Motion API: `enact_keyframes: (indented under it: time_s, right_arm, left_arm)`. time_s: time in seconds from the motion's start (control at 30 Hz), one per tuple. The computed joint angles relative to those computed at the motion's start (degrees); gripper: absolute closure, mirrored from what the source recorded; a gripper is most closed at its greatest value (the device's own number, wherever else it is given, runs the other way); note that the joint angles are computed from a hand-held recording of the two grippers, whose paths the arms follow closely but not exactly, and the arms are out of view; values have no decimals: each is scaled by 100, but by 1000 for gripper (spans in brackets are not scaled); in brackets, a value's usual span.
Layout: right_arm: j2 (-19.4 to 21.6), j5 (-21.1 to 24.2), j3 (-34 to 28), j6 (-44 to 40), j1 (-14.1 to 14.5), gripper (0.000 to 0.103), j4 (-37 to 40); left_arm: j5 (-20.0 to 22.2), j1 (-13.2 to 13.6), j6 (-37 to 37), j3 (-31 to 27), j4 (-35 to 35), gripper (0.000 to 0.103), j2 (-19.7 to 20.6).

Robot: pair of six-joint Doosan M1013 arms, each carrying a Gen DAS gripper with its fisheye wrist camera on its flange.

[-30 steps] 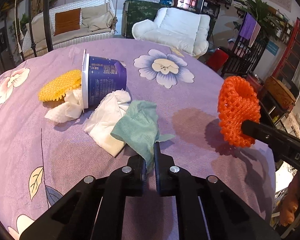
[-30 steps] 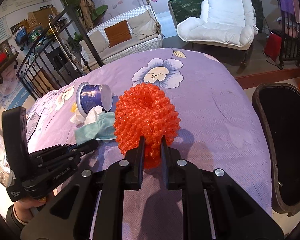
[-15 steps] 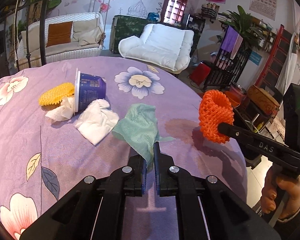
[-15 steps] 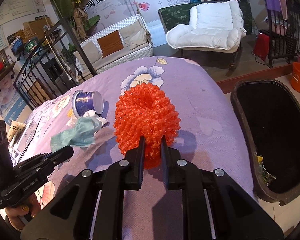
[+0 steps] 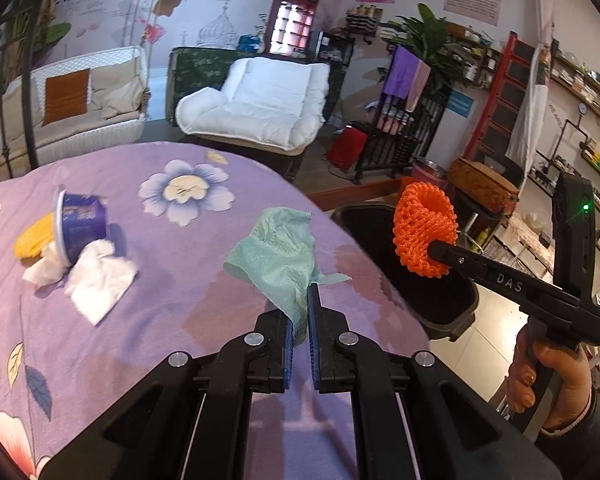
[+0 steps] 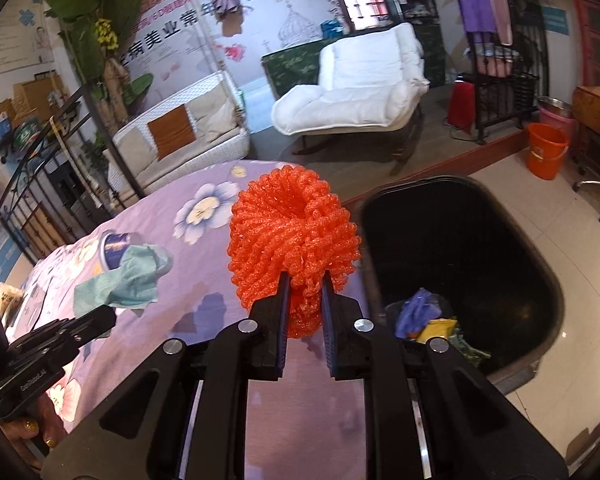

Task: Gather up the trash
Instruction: 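Carry the orange net and green cloth over the black bin with both grippers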

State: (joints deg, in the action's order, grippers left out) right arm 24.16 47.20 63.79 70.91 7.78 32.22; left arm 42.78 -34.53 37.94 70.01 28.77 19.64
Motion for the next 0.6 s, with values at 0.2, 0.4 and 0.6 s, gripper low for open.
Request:
enact_keyframes:
  time_s: [0.2,0.4,0.6]
  right_arm:
    - [45,-140,-4,571,-189,87,-535]
    - [347,76,-297,1243,-303,87,-1011]
    - [718,512,-648,1683,-346,74,-1197]
  left_arm:
    - [-65,-66,564,-359,-285,95,253]
    - [-55,-78,1152,-693,-754,95,510]
    - [-3,-79,1563,-917,-1110,95,675]
